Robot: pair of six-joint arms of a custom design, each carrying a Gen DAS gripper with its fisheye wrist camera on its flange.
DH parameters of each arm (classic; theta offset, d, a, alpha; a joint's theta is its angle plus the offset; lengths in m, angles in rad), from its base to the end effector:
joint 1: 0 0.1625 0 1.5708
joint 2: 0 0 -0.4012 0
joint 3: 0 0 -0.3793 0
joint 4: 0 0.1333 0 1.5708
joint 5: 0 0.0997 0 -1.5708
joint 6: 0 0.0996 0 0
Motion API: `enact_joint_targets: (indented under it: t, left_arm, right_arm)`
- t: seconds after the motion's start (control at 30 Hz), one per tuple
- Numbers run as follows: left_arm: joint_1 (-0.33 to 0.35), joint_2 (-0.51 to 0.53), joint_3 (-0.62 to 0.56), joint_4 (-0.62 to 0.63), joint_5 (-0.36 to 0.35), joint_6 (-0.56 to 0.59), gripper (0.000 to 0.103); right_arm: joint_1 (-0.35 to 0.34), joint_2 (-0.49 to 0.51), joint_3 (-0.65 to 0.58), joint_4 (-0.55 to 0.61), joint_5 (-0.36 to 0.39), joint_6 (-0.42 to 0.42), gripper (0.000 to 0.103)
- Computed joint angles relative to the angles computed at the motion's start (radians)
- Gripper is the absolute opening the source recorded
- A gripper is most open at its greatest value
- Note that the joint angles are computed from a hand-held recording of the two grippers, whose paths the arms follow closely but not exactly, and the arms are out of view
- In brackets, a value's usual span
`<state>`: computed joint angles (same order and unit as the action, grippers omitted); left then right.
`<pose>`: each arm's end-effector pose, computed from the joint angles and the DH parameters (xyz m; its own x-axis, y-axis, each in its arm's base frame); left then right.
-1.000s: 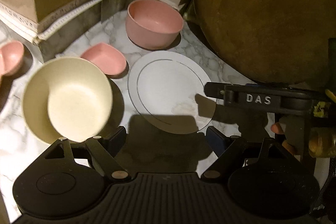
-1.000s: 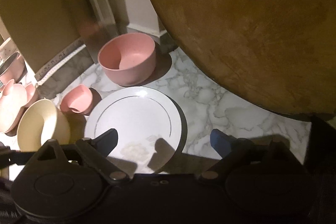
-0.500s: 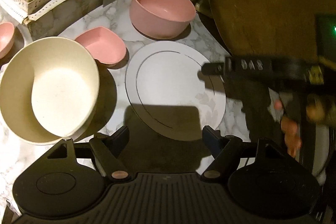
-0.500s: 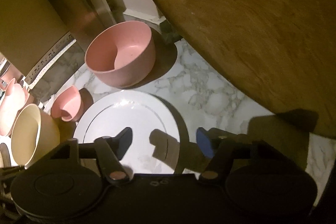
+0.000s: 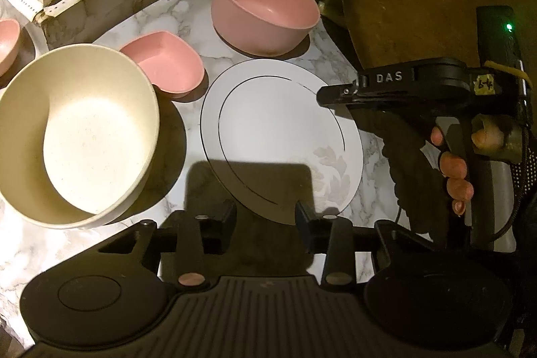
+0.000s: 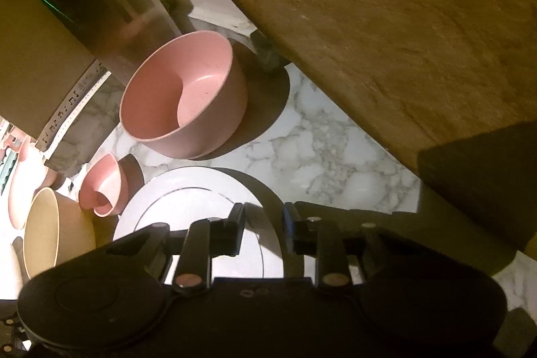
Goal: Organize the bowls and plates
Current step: 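Lift the small white plate upright with the left tool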
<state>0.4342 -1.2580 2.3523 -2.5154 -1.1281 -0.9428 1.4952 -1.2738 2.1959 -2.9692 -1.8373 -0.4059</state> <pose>-0.2731 -0.3206 0.1033 -0.9152 0.1608 -0.3696 0.2663 0.9295 -0.2551 0.0706 -0.4859 0.2042 -0.9019 -0.1723 0.3961 -0.3146 0.8905 -0.3288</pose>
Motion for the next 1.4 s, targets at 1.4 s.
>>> enact_joint_targets:
  t: [1.4]
  left_arm:
    - [0.08, 0.082, 0.004, -0.138, 0.041, 0.034, 0.018]
  right_arm:
    - [-0.089, -0.154, 0.075, 0.08, 0.073, -0.03, 0.012]
